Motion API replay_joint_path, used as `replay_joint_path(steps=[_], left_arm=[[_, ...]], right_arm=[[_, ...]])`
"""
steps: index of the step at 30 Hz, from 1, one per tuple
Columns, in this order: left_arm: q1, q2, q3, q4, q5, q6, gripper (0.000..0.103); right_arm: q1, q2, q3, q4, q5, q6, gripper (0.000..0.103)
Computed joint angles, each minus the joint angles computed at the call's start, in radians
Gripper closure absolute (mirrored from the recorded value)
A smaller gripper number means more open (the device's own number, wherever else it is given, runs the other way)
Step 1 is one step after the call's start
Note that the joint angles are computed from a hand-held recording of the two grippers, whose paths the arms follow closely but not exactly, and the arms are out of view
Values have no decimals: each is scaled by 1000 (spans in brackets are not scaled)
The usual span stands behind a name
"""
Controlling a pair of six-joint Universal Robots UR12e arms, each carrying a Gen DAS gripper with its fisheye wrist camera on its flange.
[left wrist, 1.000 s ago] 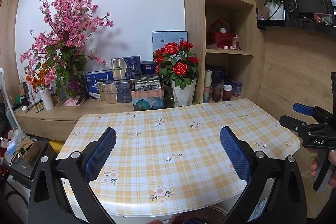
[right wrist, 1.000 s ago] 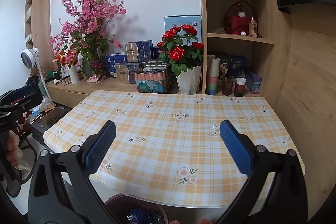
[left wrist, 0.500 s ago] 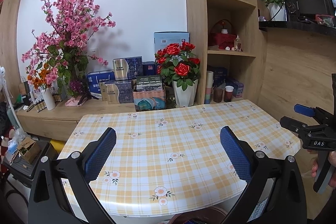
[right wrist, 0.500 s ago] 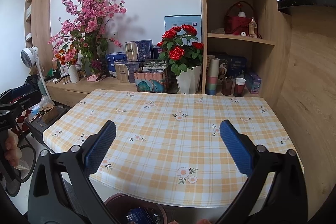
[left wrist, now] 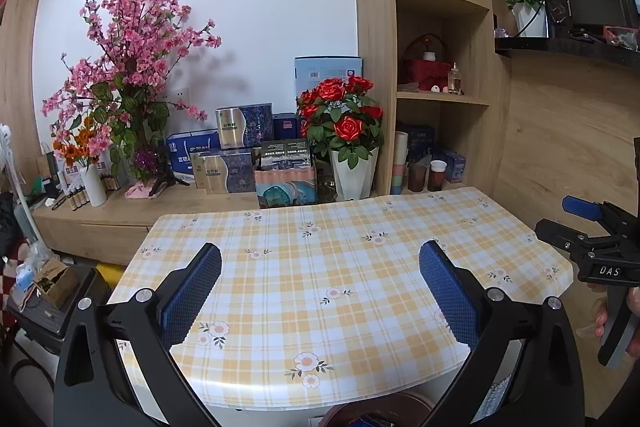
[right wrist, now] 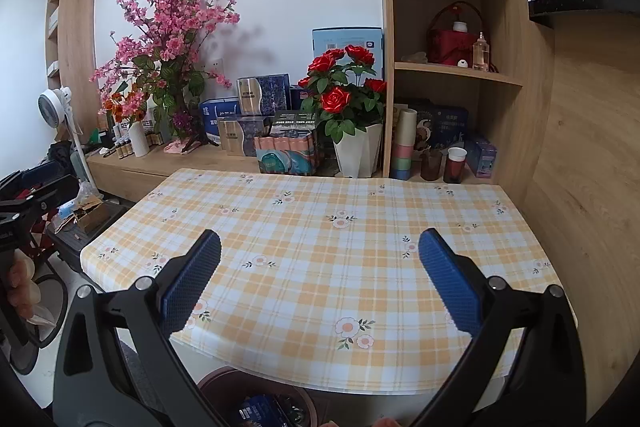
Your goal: Collect trash
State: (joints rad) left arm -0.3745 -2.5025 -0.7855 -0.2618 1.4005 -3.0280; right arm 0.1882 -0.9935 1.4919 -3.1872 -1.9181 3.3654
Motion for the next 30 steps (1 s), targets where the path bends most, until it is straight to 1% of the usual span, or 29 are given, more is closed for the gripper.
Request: replay_joint_path(steps=[21,30], left_arm=[[1,-1,-8,6,-5,3,6],[-1,0,-8,2,8,2,6]], right_arm=[[-4,2,8,-2,-5,6,5],[-5,2,11,-2,-4,6,5]])
